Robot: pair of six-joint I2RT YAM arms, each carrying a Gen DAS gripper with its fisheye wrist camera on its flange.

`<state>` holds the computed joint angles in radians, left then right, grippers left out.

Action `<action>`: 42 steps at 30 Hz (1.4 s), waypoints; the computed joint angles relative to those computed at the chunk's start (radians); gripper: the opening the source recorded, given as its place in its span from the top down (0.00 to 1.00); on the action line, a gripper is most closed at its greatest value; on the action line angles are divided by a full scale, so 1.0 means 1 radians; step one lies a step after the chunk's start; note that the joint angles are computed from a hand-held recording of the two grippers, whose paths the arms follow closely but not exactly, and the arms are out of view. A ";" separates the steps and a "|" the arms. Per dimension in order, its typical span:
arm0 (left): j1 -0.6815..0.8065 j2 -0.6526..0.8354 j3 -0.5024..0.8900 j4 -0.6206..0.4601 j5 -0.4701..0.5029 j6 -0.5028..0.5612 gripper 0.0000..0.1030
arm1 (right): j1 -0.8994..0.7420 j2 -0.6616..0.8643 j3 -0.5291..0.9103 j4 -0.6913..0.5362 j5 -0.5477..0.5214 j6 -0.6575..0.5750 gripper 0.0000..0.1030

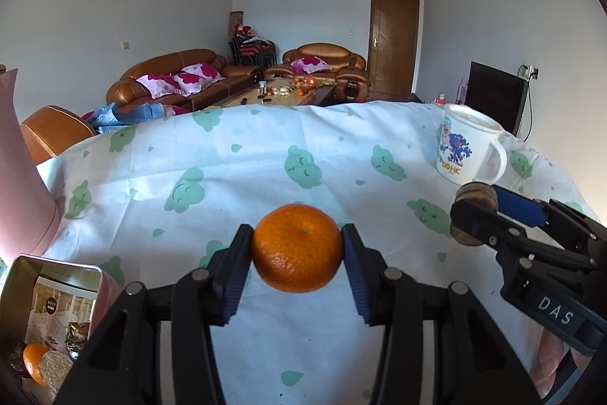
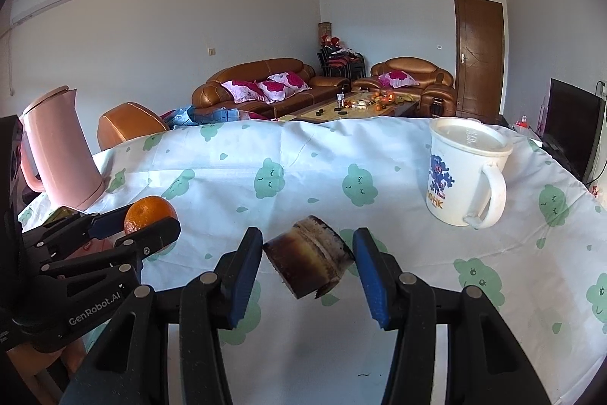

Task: Organize fruits
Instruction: 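Lift the mandarin with the left tool while the right tool carries the brown fruit toward the box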

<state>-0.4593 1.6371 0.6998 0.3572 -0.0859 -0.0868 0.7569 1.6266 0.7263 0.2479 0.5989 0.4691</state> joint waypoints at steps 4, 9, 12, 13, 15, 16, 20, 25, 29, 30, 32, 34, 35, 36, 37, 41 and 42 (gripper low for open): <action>-0.014 -0.011 -0.018 0.024 -0.023 0.012 0.53 | 0.007 -0.003 -0.007 0.014 0.014 -0.003 0.50; -0.023 -0.027 -0.041 0.053 -0.045 0.017 0.53 | 0.034 -0.021 -0.033 0.050 0.055 -0.022 0.50; -0.023 -0.039 -0.054 0.066 -0.047 0.014 0.53 | 0.051 -0.024 -0.041 0.072 0.079 -0.044 0.50; -0.022 -0.041 -0.057 0.070 -0.047 0.013 0.53 | 0.056 -0.025 -0.042 0.078 0.085 -0.050 0.50; -0.021 -0.048 -0.068 0.083 -0.049 0.012 0.53 | 0.063 -0.025 -0.046 0.091 0.092 -0.063 0.50; -0.021 -0.052 -0.074 0.091 -0.049 0.012 0.53 | 0.065 -0.026 -0.047 0.093 0.094 -0.065 0.50; -0.026 -0.062 -0.089 0.108 -0.055 0.018 0.53 | 0.069 -0.029 -0.053 0.102 0.100 -0.065 0.50; -0.026 -0.076 -0.110 0.133 -0.060 0.019 0.53 | 0.082 -0.032 -0.065 0.125 0.119 -0.072 0.50; -0.027 -0.092 -0.131 0.155 -0.068 0.018 0.53 | 0.095 -0.034 -0.071 0.142 0.136 -0.083 0.50; -0.030 -0.097 -0.138 0.162 -0.071 0.020 0.53 | 0.098 -0.034 -0.074 0.148 0.141 -0.086 0.50; -0.034 -0.108 -0.152 0.176 -0.079 0.024 0.53 | 0.103 -0.039 -0.082 0.157 0.145 -0.089 0.50; -0.036 -0.116 -0.160 0.183 -0.082 0.027 0.53 | 0.108 -0.040 -0.086 0.165 0.152 -0.093 0.50; -0.037 -0.119 -0.163 0.185 -0.085 0.027 0.53 | 0.111 -0.045 -0.093 0.168 0.155 -0.094 0.50; -0.036 -0.122 -0.168 0.188 -0.086 0.026 0.53 | 0.114 -0.046 -0.096 0.174 0.160 -0.096 0.50; -0.035 -0.124 -0.171 0.192 -0.084 0.024 0.53 | 0.116 -0.048 -0.098 0.178 0.162 -0.098 0.50; -0.026 -0.136 -0.185 0.203 -0.078 0.015 0.53 | 0.130 -0.050 -0.107 0.198 0.178 -0.109 0.50; -0.025 -0.139 -0.188 0.205 -0.079 0.012 0.53 | 0.133 -0.052 -0.109 0.202 0.182 -0.112 0.50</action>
<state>-0.4844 1.4981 0.5120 0.5618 -0.1649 -0.0743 0.8897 1.5750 0.6175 0.4499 0.7805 0.3568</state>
